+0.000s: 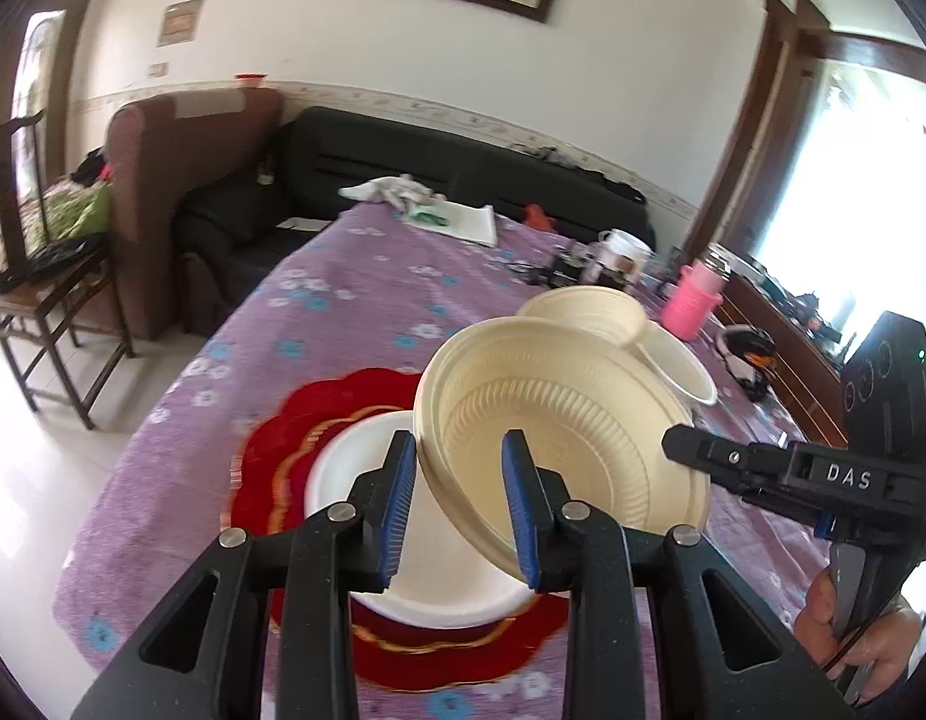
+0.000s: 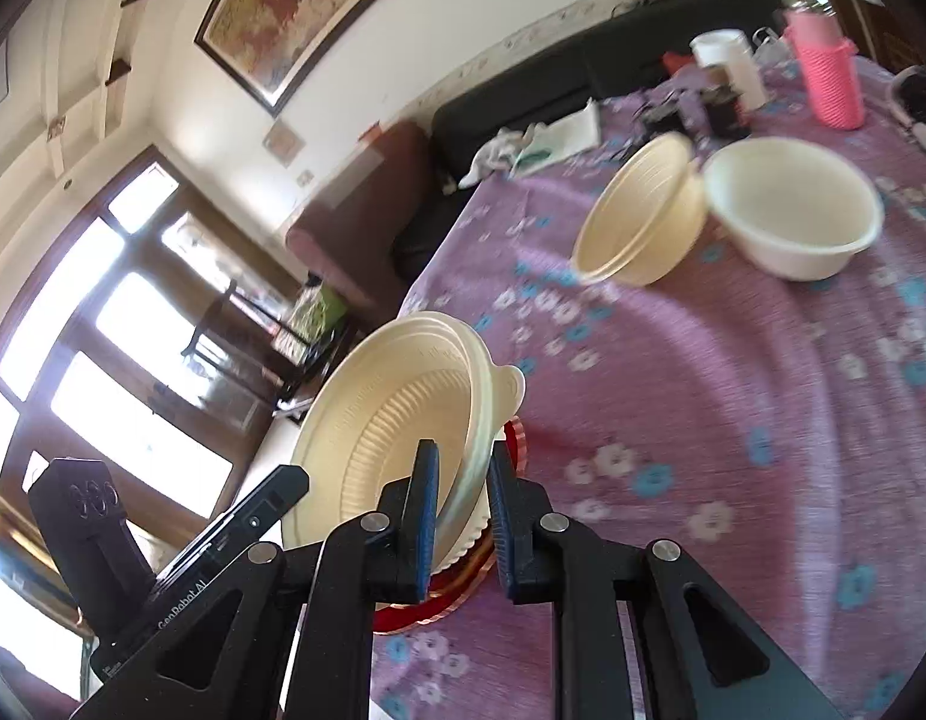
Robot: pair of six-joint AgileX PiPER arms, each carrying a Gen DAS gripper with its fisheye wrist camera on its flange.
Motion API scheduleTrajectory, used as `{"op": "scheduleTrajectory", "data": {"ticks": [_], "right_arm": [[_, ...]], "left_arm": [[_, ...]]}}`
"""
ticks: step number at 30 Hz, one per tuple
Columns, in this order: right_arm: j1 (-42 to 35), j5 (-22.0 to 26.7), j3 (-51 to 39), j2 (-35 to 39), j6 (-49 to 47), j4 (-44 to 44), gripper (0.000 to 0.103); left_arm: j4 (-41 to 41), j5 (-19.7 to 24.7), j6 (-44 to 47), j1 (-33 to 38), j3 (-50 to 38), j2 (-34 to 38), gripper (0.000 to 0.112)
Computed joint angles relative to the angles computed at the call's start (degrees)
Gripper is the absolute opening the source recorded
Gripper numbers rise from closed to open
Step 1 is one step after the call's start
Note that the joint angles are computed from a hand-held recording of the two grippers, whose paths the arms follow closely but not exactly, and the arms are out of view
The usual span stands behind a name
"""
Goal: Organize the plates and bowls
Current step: 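Lower the cream bowl into the white bowl and open the left gripper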
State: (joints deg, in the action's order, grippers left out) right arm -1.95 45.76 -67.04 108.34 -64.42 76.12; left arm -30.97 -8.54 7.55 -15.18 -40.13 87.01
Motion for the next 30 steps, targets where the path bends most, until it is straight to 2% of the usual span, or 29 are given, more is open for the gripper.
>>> {"op": "scheduleTrajectory", "data": {"ticks": [3,9,10,24,28,30], "right_arm": [[2.8,-0.9,-2.1,2.3,2.2,-1.2,0.018],[6.0,-2.0,-5.2,6.1,4.9,-3.3,0.018],[5.9,-2.1,-5.2,6.4,4.8,-3.4,0.018],[7.5,-3.7,-6.0,8.4,4.3,-4.7,0.020],[6.5,-2.4,-5.8,8.3,4.0,-4.5,0.020],[5.7,-1.2,-5.9,8.4,3.8,-4.5,0.020]], "left_arm": [[6.0,-0.1,-6.0,2.4,1.2,-0.2,0.028],[27.0,-0.4,-26.3,6.4,2.4,1.3,0.028],[28.5,-0.6,-27.7,6.8,2.5,1.5,0.028],[26.1,-1.0,-26.3,7.0,1.7,3.9,0.028],[20.6,-1.0,-21.4,6.8,1.9,3.6,0.033],[14.7,-1.1,-16.0,6.5,2.0,3.4,0.036]]}}
